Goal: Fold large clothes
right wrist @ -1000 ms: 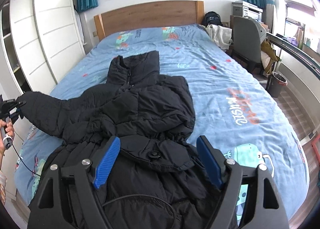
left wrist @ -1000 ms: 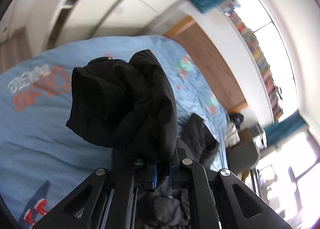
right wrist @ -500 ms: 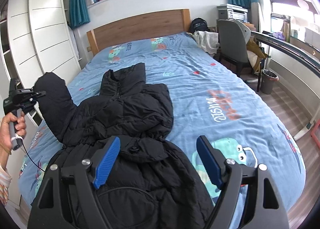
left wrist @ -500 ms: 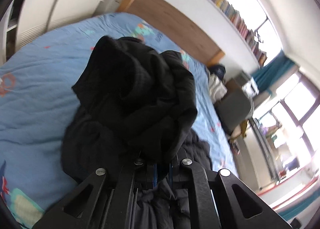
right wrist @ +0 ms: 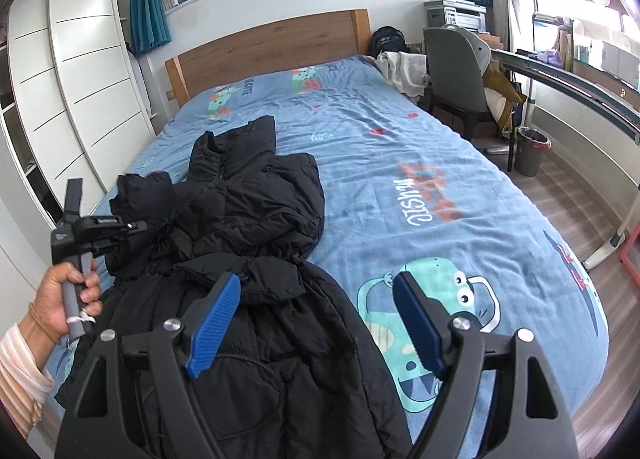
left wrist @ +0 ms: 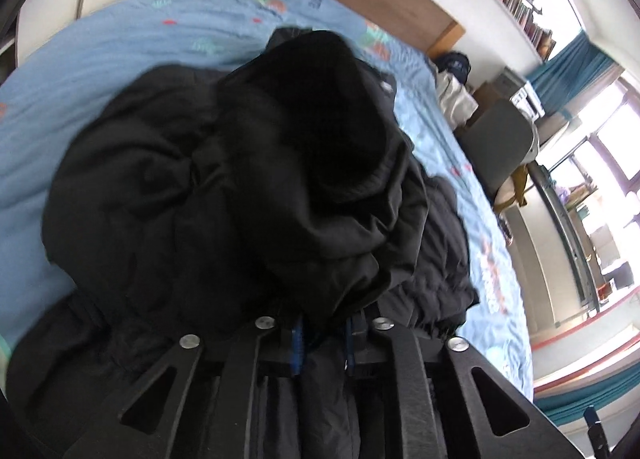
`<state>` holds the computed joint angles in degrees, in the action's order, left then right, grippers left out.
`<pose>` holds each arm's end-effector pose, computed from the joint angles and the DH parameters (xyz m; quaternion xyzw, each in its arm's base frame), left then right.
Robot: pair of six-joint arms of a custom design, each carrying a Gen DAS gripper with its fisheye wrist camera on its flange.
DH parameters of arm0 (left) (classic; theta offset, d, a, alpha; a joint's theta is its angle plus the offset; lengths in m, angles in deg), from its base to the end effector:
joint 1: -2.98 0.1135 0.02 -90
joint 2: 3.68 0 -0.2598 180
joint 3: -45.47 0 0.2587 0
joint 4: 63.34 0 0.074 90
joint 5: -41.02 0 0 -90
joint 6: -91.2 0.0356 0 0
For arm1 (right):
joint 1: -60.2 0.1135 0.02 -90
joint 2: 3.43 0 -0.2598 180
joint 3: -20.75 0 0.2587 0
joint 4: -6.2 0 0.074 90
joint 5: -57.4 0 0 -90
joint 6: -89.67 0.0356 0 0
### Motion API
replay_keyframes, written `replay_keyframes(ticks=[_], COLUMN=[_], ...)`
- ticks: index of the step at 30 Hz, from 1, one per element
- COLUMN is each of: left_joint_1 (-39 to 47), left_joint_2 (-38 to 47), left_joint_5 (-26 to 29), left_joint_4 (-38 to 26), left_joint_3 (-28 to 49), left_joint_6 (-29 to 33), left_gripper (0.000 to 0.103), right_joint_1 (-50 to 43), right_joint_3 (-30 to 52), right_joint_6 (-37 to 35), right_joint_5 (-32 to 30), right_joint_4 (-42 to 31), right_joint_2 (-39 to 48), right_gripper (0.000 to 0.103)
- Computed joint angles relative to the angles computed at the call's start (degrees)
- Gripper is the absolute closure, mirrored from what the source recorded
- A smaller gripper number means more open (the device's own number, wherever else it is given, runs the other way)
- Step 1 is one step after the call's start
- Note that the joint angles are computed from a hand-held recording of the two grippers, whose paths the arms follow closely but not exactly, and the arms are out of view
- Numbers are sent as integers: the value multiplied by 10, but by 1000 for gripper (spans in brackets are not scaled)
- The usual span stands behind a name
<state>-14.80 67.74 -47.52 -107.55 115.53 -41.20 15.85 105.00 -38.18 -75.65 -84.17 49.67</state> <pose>0.2593 -0.0841 0.2754 -0.1927 0.9054 -0.1997 0.3212 0.1147 -0.0781 0.3692 -0.0464 0.9010 0.1043 0.4186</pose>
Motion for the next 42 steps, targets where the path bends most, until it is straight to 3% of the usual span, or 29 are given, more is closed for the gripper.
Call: replay_keyframes(ticks=[2, 7, 10, 16, 20, 24, 33, 42], left_joint_1=[-10, -7, -14, -1, 81, 174, 273, 293], left_joint_2=[9, -7, -30, -94, -141, -136, -59, 2], left_joint_5=[-3, 15, 24, 44, 75, 101, 117, 105], left_joint_4=[0, -26, -34, -65, -99, -118, -95, -23], left_joint_3=[-3, -10, -21, -40, -39, -16, 6, -41], left_joint_6=[-4, 11, 22, 61, 114, 178, 260, 312], left_gripper=[84, 57, 48, 47, 47, 47, 47, 44], right_joint_1=[2, 31, 64, 189, 325, 498, 737, 811], right_joint_3=[-8, -30, -42, -62, -73, -77, 9, 52], right_joint_6=[-2, 9, 32, 122, 215, 314, 410, 412], right_joint_5=[3, 23, 40, 101, 176, 273, 380, 406], right_joint_4=[2, 15, 27, 72, 126, 199, 349, 444], right_joint_2=[0, -14, -27, -56, -59, -26, 169, 355], right_gripper=[25, 25, 25, 25, 25, 25, 25, 25])
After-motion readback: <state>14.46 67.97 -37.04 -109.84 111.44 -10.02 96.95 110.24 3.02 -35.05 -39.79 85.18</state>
